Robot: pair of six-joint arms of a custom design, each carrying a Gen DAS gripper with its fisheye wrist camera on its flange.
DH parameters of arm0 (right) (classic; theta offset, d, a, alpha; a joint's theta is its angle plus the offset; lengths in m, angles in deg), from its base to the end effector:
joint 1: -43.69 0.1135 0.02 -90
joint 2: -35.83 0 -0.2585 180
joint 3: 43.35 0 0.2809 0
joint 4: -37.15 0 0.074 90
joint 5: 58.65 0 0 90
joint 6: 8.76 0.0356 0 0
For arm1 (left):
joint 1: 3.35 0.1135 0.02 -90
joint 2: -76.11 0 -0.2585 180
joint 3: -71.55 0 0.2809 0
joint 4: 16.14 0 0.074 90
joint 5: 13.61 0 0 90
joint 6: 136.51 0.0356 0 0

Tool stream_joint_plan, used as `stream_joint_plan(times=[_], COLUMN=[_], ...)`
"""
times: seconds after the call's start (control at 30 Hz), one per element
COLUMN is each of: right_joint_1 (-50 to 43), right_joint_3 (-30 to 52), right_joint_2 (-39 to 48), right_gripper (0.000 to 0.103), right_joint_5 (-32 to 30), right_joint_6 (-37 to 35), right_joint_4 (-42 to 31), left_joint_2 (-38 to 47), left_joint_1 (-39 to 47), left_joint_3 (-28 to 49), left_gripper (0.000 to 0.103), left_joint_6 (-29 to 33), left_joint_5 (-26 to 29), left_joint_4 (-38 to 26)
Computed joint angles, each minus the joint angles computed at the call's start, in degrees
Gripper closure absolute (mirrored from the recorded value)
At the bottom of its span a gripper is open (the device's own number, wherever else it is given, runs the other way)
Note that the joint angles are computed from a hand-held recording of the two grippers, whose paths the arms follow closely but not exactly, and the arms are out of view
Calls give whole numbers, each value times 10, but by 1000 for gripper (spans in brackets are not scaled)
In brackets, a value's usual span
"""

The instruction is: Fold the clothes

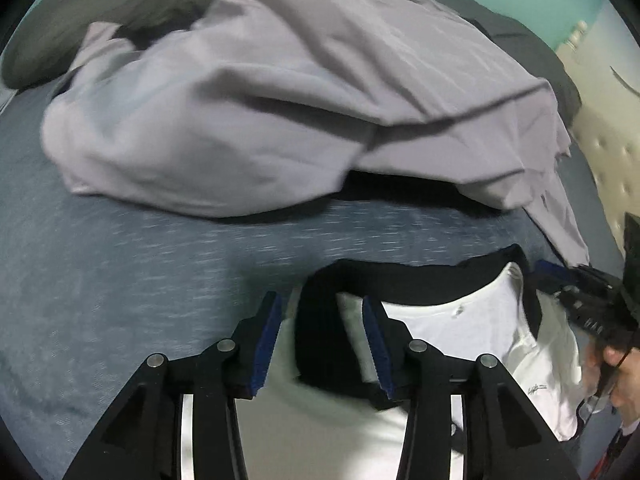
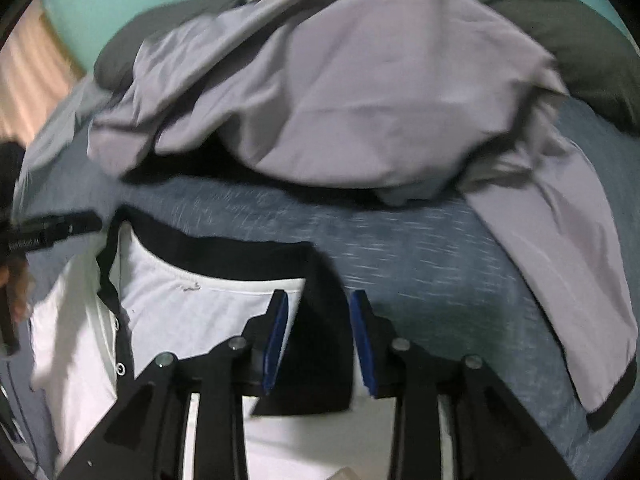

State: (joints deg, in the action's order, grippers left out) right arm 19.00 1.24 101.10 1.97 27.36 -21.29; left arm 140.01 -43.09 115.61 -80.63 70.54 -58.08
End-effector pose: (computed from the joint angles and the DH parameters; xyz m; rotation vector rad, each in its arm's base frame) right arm 0.1840 -0.0654 0.1460 -0.7313 2.5460 0.3777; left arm 0.1732 -0.1393 0.1539 0.0967 2.6711 -0.2945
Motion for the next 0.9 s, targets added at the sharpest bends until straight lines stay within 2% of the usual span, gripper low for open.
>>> stream_joint_plan(times=[0.1, 0.23, 0.3, 0.33, 0.43, 0.7, 0.9], right_joint_1=[54, 107, 105, 104, 93, 59, 84], right_joint_3=[-38, -70, -70, -70, -70, -72, -49], right_joint_2=[-36, -55, -51, -49, -41, -81, -87], right_gripper=[71, 71, 78, 88, 97, 100, 101], right_joint_5=[44, 101, 98, 97, 91, 52, 60], right_joint_6=[36, 81, 88, 89, 88, 96, 138], right_joint_4=[59, 127, 140, 145, 158, 154, 162], left_joint_2=[46, 90, 100, 104, 106, 100, 116], left_joint_1=[-35, -29, -26, -25, -24, -30, -15], left_joint_3=[33, 50, 49, 49, 46, 55, 95], left_gripper=[57, 58, 71, 86, 97, 99, 100], left_joint_6=[-5, -3, 5, 10, 12, 1, -1], left_joint_5=[-42, -49, -48, -45, -42, -63, -65], left_joint_4=[-23, -8, 0, 3, 12, 20, 10])
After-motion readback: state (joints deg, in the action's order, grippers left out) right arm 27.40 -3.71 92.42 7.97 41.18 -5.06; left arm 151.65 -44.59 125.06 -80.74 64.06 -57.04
